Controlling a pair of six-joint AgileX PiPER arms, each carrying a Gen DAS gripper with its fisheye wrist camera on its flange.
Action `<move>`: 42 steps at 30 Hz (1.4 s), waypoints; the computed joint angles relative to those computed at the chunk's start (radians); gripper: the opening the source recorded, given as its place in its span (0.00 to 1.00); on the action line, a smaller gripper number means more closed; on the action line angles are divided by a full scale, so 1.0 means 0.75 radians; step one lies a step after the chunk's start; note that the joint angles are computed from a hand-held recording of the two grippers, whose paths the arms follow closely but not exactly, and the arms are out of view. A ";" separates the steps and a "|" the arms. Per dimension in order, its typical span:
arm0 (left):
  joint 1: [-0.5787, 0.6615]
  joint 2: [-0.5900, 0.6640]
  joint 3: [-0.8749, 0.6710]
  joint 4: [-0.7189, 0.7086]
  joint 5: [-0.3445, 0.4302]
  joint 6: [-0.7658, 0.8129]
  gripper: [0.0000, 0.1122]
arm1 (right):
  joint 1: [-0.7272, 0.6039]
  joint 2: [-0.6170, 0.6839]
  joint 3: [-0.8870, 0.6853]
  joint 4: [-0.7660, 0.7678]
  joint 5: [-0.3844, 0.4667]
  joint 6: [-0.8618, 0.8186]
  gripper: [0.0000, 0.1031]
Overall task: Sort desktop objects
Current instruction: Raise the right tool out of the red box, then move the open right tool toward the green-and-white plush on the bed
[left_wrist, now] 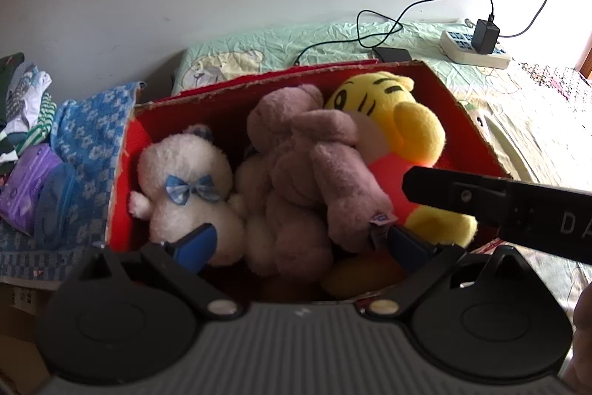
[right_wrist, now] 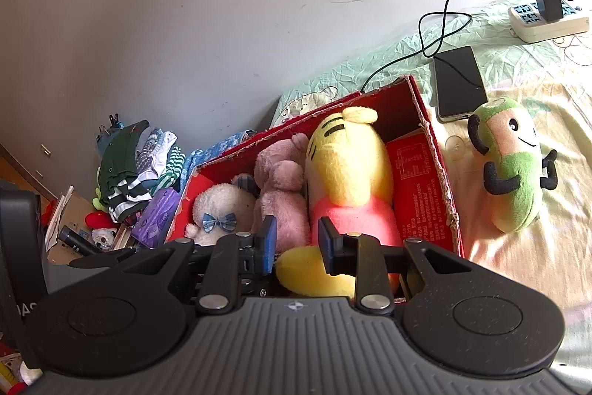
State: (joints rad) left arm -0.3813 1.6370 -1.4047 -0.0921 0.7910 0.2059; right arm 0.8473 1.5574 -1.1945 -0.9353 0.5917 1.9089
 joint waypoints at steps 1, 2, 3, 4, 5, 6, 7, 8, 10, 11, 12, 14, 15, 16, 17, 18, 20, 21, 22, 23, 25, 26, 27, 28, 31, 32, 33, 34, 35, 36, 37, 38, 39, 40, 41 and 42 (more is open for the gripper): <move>-0.005 -0.002 -0.001 0.014 0.001 -0.016 0.88 | 0.000 -0.004 0.005 -0.006 -0.004 0.003 0.27; -0.012 -0.007 0.001 0.029 0.001 -0.033 0.88 | 0.000 -0.008 0.009 -0.008 -0.009 0.001 0.27; -0.020 -0.014 0.005 0.048 -0.002 -0.052 0.88 | -0.001 -0.014 0.015 -0.010 -0.015 0.000 0.27; -0.029 -0.020 0.009 0.071 -0.003 -0.073 0.88 | -0.002 -0.021 0.021 -0.015 -0.022 0.001 0.27; -0.037 -0.026 0.013 0.093 -0.004 -0.093 0.88 | -0.004 -0.030 0.032 -0.024 -0.034 0.004 0.27; -0.045 -0.032 0.017 0.117 -0.004 -0.117 0.88 | -0.009 -0.039 0.044 -0.031 -0.047 0.008 0.27; -0.051 -0.036 0.019 0.137 -0.003 -0.140 0.88 | -0.012 -0.046 0.052 -0.037 -0.057 0.013 0.27; -0.060 -0.041 0.022 0.158 -0.002 -0.166 0.88 | -0.015 -0.054 0.064 -0.045 -0.071 0.023 0.27; -0.078 -0.048 0.027 0.199 0.002 -0.216 0.88 | -0.022 -0.071 0.087 -0.055 -0.095 0.034 0.27; -0.091 -0.054 0.031 0.225 0.005 -0.244 0.88 | -0.024 -0.081 0.097 -0.058 -0.106 0.030 0.27; -0.105 -0.059 0.037 0.251 0.007 -0.271 0.88 | -0.024 -0.090 0.108 -0.065 -0.113 0.032 0.27; -0.134 -0.067 0.047 0.314 0.011 -0.334 0.88 | -0.029 -0.116 0.139 -0.076 -0.136 0.043 0.27; -0.148 -0.071 0.052 0.342 0.013 -0.366 0.88 | -0.033 -0.130 0.155 -0.081 -0.148 0.049 0.27; -0.160 -0.074 0.055 0.364 0.017 -0.396 0.88 | -0.037 -0.143 0.171 -0.085 -0.158 0.055 0.27; -0.174 -0.077 0.057 0.390 0.022 -0.429 0.88 | -0.041 -0.158 0.188 -0.084 -0.170 0.056 0.27; -0.186 -0.079 0.058 0.415 0.028 -0.458 0.88 | -0.046 -0.172 0.203 -0.079 -0.179 0.051 0.27; -0.216 -0.082 0.061 0.476 0.042 -0.522 0.88 | -0.051 -0.199 0.230 -0.077 -0.193 0.048 0.27; -0.230 -0.084 0.060 0.503 0.050 -0.551 0.88 | -0.059 -0.219 0.253 -0.079 -0.206 0.048 0.27; -0.242 -0.086 0.058 0.526 0.059 -0.578 0.88 | -0.063 -0.232 0.266 -0.077 -0.213 0.045 0.27; -0.253 -0.094 0.059 0.548 0.064 -0.605 0.88 | -0.068 -0.252 0.285 -0.074 -0.222 0.041 0.27; -0.269 -0.114 0.063 0.581 0.067 -0.652 0.88 | -0.078 -0.283 0.312 -0.062 -0.230 0.025 0.27; -0.275 -0.123 0.060 0.590 0.071 -0.668 0.87 | -0.083 -0.304 0.329 -0.050 -0.229 0.010 0.27; -0.281 -0.132 0.054 0.594 0.074 -0.681 0.87 | -0.088 -0.325 0.346 -0.044 -0.228 0.001 0.28; -0.286 -0.145 0.053 0.590 0.070 -0.686 0.87 | -0.093 -0.344 0.362 -0.036 -0.227 -0.009 0.28; -0.311 -0.184 0.059 0.563 0.045 -0.692 0.86 | -0.130 -0.416 0.425 0.032 -0.225 -0.079 0.28; -0.324 -0.198 0.064 0.538 0.025 -0.683 0.86 | -0.146 -0.450 0.456 0.065 -0.221 -0.105 0.28; -0.338 -0.212 0.073 0.511 0.003 -0.672 0.86 | -0.159 -0.479 0.483 0.090 -0.218 -0.123 0.28; -0.348 -0.230 0.086 0.471 -0.028 -0.647 0.86 | -0.170 -0.503 0.504 0.112 -0.215 -0.142 0.28; -0.360 -0.246 0.100 0.428 -0.059 -0.618 0.85 | -0.187 -0.543 0.539 0.149 -0.206 -0.174 0.28; -0.377 -0.263 0.117 0.373 -0.094 -0.582 0.85 | -0.198 -0.574 0.564 0.173 -0.194 -0.195 0.28; -0.400 -0.273 0.125 0.339 -0.117 -0.560 0.85 | -0.210 -0.600 0.585 0.198 -0.186 -0.219 0.28; -0.429 -0.280 0.131 0.325 -0.139 -0.550 0.85 | -0.229 -0.636 0.615 0.233 -0.179 -0.256 0.28; -0.471 -0.283 0.143 0.325 -0.174 -0.553 0.85 | -0.252 -0.679 0.648 0.278 -0.167 -0.301 0.28; -0.501 -0.284 0.153 0.320 -0.203 -0.548 0.85 | -0.270 -0.706 0.669 0.311 -0.159 -0.335 0.28; -0.538 -0.280 0.160 0.298 -0.237 -0.528 0.85 | -0.300 -0.748 0.704 0.359 -0.150 -0.381 0.28; -0.567 -0.273 0.164 0.269 -0.263 -0.503 0.85 | -0.339 -0.778 0.728 0.417 -0.154 -0.439 0.28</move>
